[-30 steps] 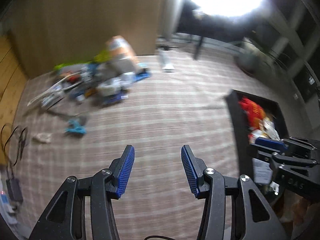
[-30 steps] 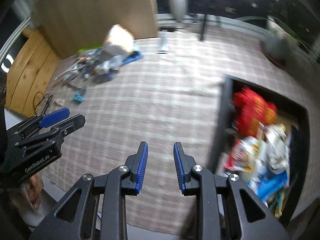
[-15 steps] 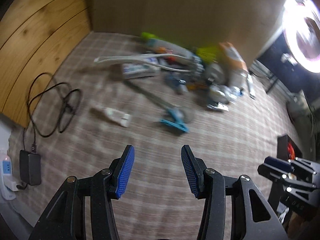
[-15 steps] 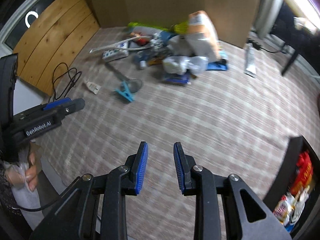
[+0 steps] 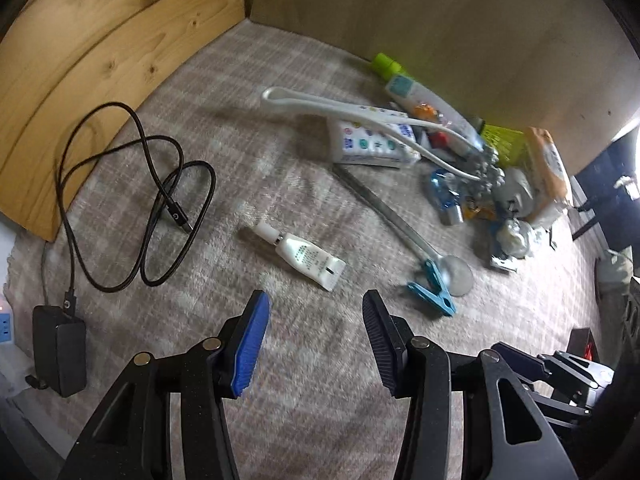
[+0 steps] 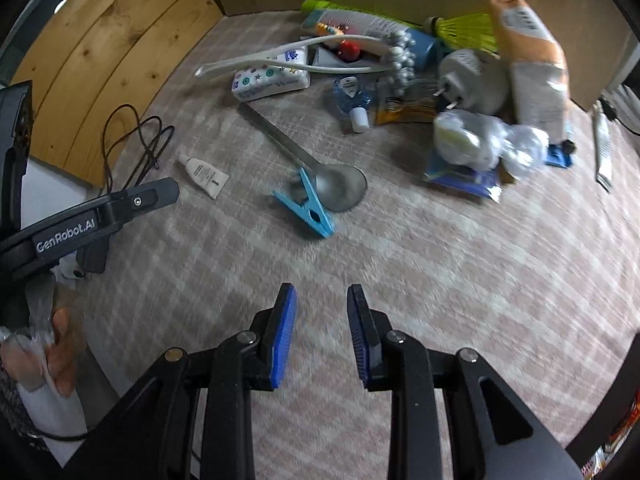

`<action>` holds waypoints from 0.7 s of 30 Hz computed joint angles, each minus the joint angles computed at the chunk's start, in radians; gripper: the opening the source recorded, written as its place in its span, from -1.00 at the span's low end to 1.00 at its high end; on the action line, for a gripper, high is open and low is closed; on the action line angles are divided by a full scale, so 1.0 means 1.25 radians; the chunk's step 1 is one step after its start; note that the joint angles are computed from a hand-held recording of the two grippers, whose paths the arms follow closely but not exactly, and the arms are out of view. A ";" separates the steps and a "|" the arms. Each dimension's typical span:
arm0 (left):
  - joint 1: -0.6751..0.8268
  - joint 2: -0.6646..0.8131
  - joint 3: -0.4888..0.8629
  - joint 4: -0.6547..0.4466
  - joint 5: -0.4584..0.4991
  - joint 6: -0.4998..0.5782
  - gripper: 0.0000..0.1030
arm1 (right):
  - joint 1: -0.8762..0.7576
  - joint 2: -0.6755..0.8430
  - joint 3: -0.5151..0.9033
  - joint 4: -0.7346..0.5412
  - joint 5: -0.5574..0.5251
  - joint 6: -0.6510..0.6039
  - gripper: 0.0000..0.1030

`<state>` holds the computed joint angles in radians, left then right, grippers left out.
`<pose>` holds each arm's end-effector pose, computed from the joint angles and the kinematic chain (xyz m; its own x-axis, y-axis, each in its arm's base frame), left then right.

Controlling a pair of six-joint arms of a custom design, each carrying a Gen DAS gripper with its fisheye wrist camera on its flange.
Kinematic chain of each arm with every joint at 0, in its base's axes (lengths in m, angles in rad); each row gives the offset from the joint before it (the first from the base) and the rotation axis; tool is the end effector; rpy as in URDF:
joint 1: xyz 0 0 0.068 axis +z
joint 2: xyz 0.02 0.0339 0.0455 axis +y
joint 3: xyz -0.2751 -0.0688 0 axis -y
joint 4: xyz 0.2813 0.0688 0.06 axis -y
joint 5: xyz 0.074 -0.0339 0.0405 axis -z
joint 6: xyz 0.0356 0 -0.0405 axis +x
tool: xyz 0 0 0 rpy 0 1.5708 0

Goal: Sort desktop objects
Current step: 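Reach the left gripper toward the white tube while the right gripper approaches the blue clothespin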

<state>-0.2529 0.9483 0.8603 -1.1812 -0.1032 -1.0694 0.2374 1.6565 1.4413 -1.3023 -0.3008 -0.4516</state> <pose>0.1729 -0.0409 0.2676 -0.6366 -0.7364 -0.2290 -0.7053 0.6761 -0.2132 0.3250 0.0895 0.2783 -0.7686 -0.6148 -0.1770 -0.6395 0.7294 0.2430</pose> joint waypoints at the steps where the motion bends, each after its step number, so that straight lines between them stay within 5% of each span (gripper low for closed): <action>1: 0.016 0.002 -0.007 0.010 0.010 0.009 -0.10 | 0.007 0.010 0.003 0.008 0.002 0.007 -0.49; 21: 0.150 0.166 -0.009 0.102 0.056 0.107 -0.10 | 0.087 0.166 0.104 0.025 0.000 0.022 -0.49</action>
